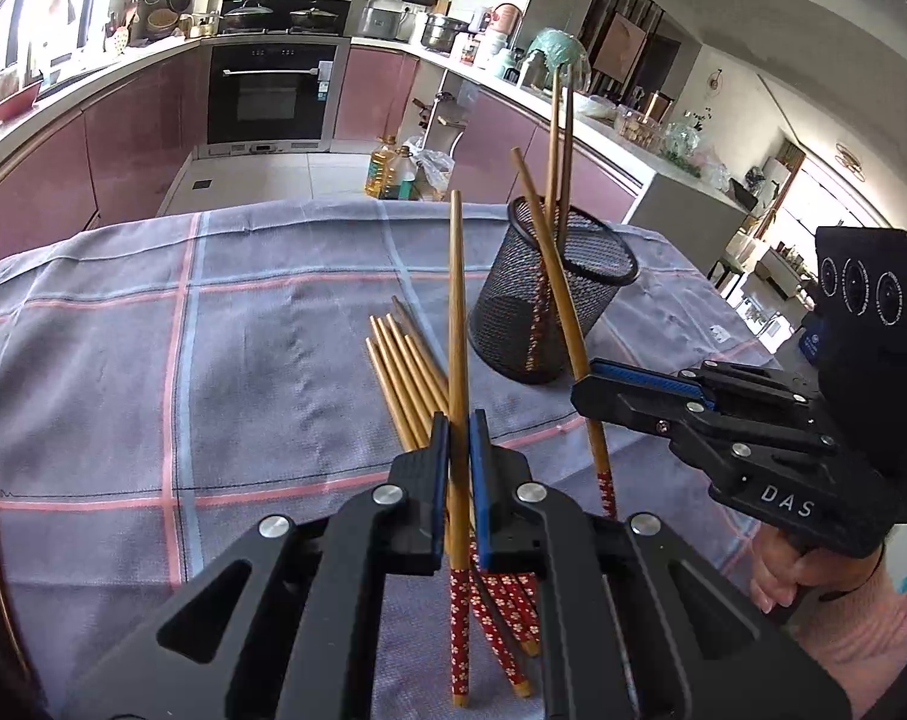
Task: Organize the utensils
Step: 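Lift the chopsticks with the right gripper above the mesh cup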
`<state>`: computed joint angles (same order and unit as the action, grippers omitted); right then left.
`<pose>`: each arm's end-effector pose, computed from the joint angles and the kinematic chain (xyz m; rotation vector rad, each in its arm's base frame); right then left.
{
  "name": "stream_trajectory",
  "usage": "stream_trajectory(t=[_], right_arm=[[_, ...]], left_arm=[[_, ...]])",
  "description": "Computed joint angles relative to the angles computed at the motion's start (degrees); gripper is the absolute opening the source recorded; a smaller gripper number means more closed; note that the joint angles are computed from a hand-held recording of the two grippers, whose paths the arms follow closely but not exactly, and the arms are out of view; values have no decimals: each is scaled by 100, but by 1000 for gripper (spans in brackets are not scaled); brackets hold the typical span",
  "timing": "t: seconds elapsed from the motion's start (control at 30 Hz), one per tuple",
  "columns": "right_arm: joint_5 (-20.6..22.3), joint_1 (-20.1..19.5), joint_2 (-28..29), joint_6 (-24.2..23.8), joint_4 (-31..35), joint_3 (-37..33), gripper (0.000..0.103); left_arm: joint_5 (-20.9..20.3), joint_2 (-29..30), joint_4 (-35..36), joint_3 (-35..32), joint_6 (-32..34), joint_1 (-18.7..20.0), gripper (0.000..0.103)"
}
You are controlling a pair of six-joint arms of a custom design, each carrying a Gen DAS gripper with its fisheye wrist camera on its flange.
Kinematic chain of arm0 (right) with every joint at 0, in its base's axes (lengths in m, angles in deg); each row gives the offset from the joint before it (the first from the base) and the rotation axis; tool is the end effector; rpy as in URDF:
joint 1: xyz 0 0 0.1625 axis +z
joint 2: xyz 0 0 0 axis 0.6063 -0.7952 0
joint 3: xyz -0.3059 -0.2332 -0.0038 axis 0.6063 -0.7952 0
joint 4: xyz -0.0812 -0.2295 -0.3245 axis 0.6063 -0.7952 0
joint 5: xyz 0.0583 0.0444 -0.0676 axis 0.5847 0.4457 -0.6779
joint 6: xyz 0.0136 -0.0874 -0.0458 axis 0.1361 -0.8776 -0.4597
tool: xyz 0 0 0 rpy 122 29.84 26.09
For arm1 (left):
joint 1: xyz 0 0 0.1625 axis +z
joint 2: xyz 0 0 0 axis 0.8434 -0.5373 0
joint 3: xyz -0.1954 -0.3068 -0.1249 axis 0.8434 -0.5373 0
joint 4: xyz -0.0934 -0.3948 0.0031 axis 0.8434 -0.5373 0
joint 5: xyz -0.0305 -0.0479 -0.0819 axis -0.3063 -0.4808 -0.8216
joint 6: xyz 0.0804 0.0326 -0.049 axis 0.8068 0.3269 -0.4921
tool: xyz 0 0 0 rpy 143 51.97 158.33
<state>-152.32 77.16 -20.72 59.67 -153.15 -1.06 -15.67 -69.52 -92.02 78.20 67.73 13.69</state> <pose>0.4187 -0.6943 0.0579 0.7068 -2.5490 0.9424 -0.0939 -0.7675 0.3666 0.8954 2.6484 -0.6880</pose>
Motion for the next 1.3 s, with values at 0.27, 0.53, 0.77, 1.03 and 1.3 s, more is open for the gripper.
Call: stream_trajectory(t=[0.27,0.53,0.77,1.03,1.3], right_arm=[[143,27,-284,-109,-542,301,6],[201,31,-383,-304,-823,295,6],[131,87,-442,-532,-971,129,6],[39,122,-486,-819,-1177,-146,6],[-53,63,-354,-924,-1046,-593,6]], left_arm=[[-655,-269,19,3,147,-89,7],[-763,-211,-355,-93,226,-203,7],[-864,96,-390,-580,197,-301,7],[-964,535,-472,-1304,303,-468,7],[-1016,955,-526,-1917,394,-585,7]])
